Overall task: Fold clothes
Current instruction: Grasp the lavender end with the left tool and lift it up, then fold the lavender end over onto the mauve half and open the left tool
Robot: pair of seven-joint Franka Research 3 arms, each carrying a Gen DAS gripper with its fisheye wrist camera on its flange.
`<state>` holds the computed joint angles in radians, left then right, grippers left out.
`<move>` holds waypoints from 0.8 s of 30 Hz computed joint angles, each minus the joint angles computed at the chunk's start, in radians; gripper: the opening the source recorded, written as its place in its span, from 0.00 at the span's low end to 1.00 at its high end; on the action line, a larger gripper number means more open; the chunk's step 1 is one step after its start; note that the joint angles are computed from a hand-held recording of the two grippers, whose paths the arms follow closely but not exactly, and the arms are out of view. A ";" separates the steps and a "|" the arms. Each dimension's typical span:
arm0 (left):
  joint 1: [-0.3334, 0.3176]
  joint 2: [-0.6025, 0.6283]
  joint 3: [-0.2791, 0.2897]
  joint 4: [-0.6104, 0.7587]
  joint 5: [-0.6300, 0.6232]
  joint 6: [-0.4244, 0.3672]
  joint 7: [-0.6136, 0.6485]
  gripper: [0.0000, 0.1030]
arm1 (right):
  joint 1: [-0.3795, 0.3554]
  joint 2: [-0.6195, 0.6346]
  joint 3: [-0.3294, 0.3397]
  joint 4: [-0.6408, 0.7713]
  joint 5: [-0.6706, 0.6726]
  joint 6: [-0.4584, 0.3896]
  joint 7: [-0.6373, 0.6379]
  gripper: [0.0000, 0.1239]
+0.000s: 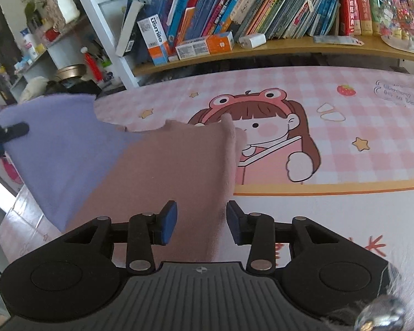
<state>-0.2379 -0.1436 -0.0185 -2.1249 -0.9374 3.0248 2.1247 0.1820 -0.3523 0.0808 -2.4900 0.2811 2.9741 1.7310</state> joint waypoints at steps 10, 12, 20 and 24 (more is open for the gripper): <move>-0.042 -0.031 -0.177 -0.113 0.486 0.139 -0.012 0.18 | 0.058 -0.081 -0.114 -0.057 0.131 -0.065 -0.183 0.30; 0.011 -0.035 -0.252 -0.130 0.669 0.065 -0.048 0.22 | 0.034 -0.100 -0.107 -0.073 0.130 -0.086 -0.189 0.30; 0.007 -0.008 -0.298 -0.153 1.027 -0.144 -0.153 0.56 | -0.016 -0.168 -0.134 -0.132 0.155 -0.127 -0.217 0.30; -0.069 -0.024 -0.224 -0.160 0.945 -0.158 -0.143 0.65 | 0.035 -0.182 -0.193 -0.132 0.229 -0.120 -0.301 0.30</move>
